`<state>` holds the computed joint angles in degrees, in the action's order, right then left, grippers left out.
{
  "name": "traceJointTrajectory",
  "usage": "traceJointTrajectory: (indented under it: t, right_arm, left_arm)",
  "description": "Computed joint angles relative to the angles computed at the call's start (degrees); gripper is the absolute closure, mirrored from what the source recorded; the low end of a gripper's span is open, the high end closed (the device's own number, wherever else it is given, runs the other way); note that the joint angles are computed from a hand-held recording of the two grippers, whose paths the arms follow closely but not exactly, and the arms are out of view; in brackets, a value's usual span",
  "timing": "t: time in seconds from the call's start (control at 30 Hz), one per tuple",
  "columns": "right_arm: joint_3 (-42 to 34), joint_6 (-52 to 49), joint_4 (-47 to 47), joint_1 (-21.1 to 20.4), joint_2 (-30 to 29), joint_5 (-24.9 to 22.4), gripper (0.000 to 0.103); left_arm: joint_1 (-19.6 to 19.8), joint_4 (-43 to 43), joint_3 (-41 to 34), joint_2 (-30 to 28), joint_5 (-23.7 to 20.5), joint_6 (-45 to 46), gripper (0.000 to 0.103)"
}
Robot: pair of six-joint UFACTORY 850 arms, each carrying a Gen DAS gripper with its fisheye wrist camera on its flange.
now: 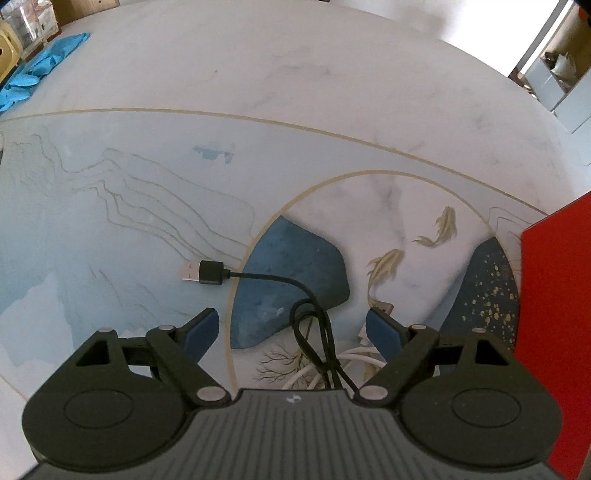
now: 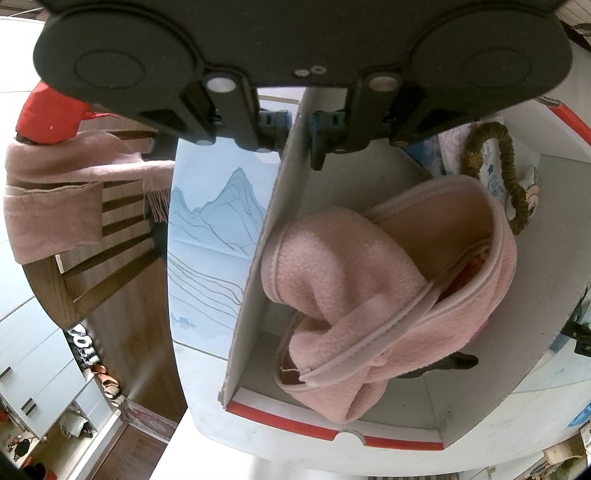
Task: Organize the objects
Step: 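Move the left gripper back to the table and grasp the black cable, then lift the black cable with the left gripper and carry it into the box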
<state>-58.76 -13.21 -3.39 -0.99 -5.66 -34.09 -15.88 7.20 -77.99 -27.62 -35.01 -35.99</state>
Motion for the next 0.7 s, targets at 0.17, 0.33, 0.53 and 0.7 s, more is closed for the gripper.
traceJointTrajectory:
  t: [0.17, 0.33, 0.53, 0.7]
  right_arm:
    - [0.0, -0.3, 0.3, 0.0, -0.1, 0.0, 0.095]
    - [-0.1, -0.2, 0.1, 0.0, -0.3, 0.1, 0.095]
    - [-0.2, 0.0, -0.2, 0.0, -0.5, 0.1, 0.095]
    - [0.0, 0.3, -0.9, 0.2, -0.3, 0.3, 0.095]
  left_arm:
    - [-0.3, 1.9, -0.1, -0.3, 0.1, -1.9, 0.04]
    - [-1.8, 6.3, 0.1, -0.1, -0.9, -2.4, 0.069]
    - [-2.9, 5.6, 1.1, 0.6, 0.1, 1.2, 0.081]
    - [-2.2, 2.7, 2.2, 2.0, 1.6, 3.6, 0.082]
